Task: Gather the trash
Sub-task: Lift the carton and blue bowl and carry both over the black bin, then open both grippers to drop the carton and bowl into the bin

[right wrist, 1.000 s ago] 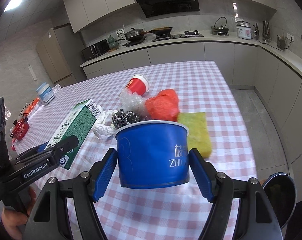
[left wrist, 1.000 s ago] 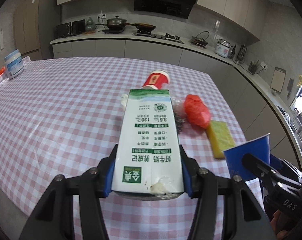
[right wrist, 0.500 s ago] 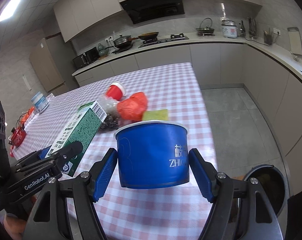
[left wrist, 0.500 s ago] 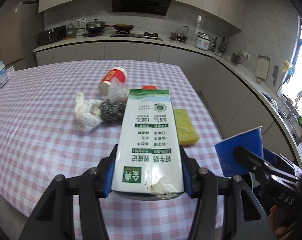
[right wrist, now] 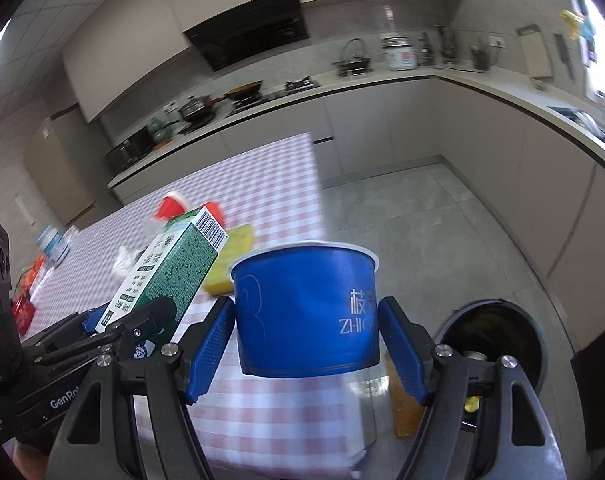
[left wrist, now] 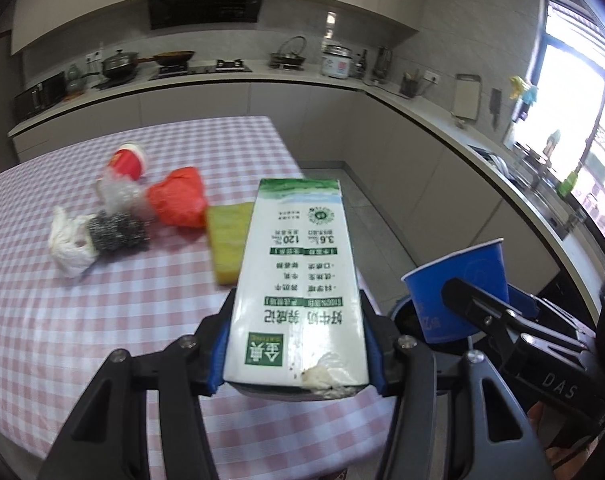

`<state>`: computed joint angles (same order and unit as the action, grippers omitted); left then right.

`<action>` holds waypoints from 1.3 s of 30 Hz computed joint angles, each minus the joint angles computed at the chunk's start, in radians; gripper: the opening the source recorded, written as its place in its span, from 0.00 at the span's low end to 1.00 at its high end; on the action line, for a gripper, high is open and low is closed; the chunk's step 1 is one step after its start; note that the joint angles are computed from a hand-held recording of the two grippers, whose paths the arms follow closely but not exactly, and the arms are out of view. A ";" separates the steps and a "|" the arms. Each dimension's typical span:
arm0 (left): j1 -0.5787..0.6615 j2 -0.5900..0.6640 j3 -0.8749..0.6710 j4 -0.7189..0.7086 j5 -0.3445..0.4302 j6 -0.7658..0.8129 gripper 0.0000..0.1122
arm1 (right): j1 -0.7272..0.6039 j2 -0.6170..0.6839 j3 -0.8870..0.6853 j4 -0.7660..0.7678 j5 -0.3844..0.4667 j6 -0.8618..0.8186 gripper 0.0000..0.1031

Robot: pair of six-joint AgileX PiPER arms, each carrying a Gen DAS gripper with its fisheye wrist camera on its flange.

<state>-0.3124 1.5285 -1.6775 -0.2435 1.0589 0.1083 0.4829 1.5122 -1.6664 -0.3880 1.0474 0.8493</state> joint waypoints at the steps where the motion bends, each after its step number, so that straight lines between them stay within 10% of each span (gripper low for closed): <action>1: -0.026 0.007 -0.009 0.006 -0.001 -0.009 0.49 | -0.008 -0.024 0.025 -0.014 0.006 0.019 0.73; 13: -0.322 0.187 -0.175 -0.001 0.026 -0.065 0.49 | -0.222 -0.325 0.330 -0.036 0.055 0.078 0.73; 21: -0.486 0.347 -0.287 0.063 0.039 -0.159 0.49 | -0.634 -0.456 0.521 0.230 -0.035 -0.249 0.73; 35: -0.567 0.558 -0.332 0.088 0.023 -0.277 0.50 | -1.064 -0.254 0.714 0.710 -0.255 -0.892 0.73; 39: -0.568 0.604 -0.359 0.104 0.013 -0.318 0.69 | -1.087 -0.157 0.701 0.770 -0.295 -0.976 0.78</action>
